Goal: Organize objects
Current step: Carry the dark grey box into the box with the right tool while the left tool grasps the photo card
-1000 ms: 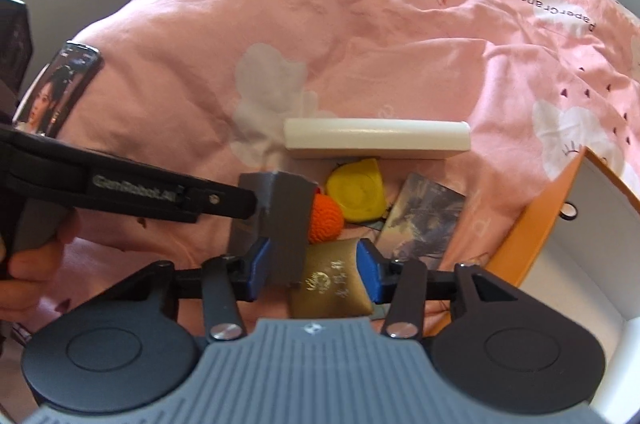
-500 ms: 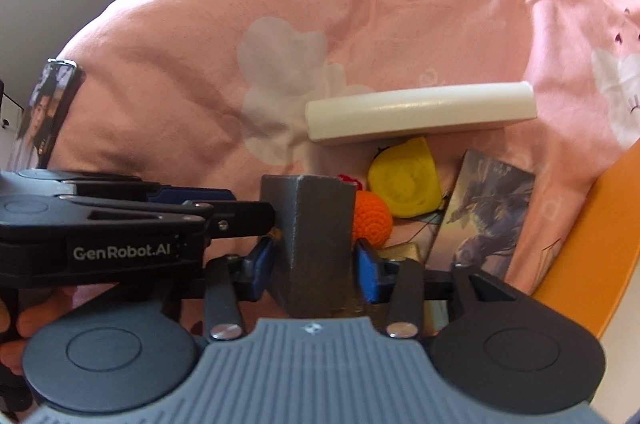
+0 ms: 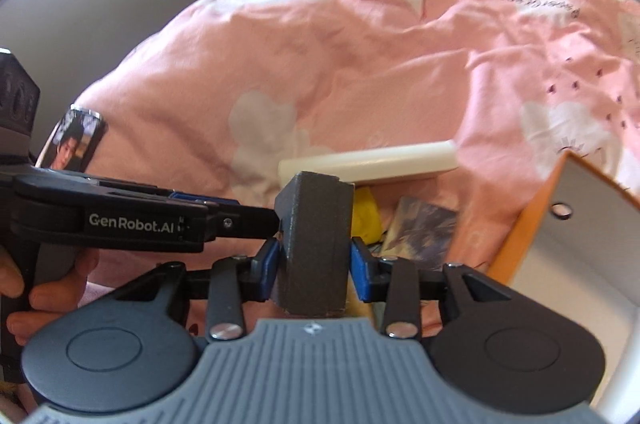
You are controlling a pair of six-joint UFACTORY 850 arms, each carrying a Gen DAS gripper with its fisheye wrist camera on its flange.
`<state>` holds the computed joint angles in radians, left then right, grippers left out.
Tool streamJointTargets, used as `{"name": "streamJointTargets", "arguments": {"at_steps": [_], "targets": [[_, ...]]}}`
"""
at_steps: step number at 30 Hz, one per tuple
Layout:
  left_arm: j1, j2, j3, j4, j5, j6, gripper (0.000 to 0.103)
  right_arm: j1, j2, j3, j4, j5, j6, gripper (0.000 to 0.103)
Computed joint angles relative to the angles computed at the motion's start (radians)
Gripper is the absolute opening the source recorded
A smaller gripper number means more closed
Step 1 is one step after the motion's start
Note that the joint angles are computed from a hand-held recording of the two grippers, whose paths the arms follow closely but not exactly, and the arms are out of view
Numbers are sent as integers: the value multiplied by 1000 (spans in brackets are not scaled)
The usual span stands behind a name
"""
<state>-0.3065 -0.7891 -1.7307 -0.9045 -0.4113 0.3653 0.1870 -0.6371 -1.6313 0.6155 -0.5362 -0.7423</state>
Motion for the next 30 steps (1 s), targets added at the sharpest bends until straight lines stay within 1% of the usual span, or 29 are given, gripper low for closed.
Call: {"name": "streamJointTargets", "arguments": {"at_steps": [2, 6, 10, 12, 16, 19, 22, 26, 30], "targets": [[0, -16, -29, -29, -24, 26, 48, -18, 30, 23, 31, 21, -16, 39], [-11, -71, -117, 2, -75, 16, 53, -56, 88, 71, 81, 72, -38, 40], [-25, -150, -228, 28, -146, -10, 59, -102, 132, 108, 121, 115, -26, 40], [-33, -198, -295, 63, -179, -42, 62, -127, 153, 133, 146, 135, -25, 40], [-52, -296, -438, 219, -234, -200, 65, -170, 162, 165, 123, 144, 53, 40], [-59, -359, -528, 292, -275, -300, 65, -200, 139, 169, 88, 123, 135, 40], [-64, -411, -606, 343, -308, -366, 66, -230, 100, 157, 124, 78, 157, 40], [-70, -475, -706, 385, -360, -422, 66, -255, 38, 126, 159, 12, 179, 40], [-76, -503, -747, 402, -372, -428, 66, -272, -23, 86, 228, -64, 174, 40]]}}
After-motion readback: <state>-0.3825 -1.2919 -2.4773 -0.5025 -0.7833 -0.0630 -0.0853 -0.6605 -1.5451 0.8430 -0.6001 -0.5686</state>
